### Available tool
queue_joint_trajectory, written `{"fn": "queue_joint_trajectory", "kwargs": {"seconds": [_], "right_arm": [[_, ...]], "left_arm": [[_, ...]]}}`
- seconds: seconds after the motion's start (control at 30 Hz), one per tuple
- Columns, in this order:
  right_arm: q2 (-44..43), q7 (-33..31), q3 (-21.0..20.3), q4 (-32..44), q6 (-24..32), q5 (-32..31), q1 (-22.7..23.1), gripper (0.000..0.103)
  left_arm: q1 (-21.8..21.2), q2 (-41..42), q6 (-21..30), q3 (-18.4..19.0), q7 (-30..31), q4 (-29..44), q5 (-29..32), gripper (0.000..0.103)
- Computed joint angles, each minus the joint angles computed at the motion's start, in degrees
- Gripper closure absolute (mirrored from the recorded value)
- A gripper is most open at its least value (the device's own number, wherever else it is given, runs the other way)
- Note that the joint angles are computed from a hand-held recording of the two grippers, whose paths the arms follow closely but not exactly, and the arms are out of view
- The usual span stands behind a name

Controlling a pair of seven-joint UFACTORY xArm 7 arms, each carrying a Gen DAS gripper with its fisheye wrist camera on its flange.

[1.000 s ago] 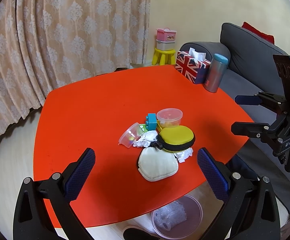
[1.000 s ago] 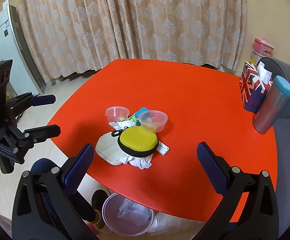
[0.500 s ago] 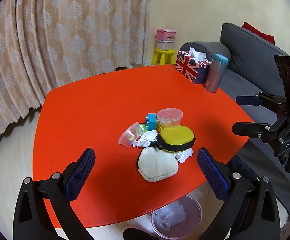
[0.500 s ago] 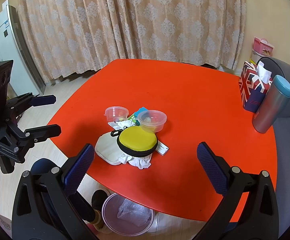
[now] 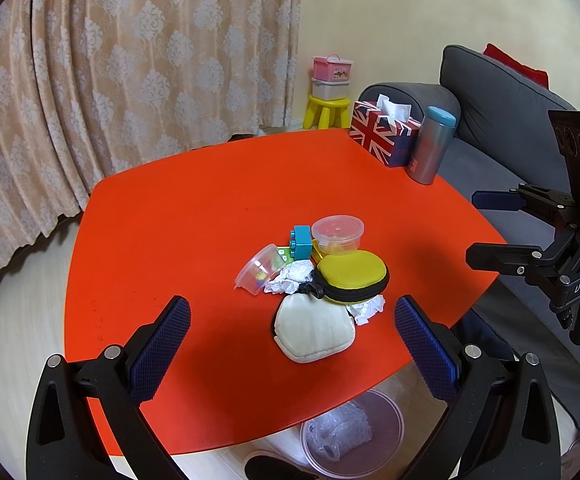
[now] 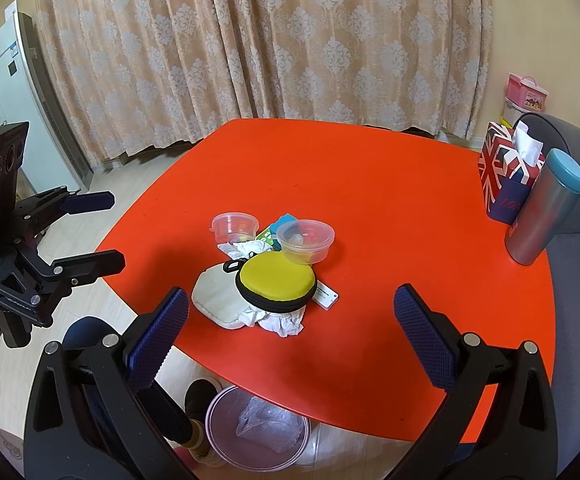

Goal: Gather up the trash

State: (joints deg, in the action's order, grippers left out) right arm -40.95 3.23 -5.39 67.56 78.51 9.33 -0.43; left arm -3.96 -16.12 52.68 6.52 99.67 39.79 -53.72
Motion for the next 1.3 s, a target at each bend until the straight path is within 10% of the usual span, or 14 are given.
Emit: {"fn": "queue_joint_trajectory", "kwargs": {"seconds": [1.3], "right_arm": [[8.90,-0.36,0.73,0.36,-0.05,2.37,1.03,0.003]], "left_arm": [[0.40,1.30,-0.37,-0.07,-1.07,0.51,0.58,0.005]]}}
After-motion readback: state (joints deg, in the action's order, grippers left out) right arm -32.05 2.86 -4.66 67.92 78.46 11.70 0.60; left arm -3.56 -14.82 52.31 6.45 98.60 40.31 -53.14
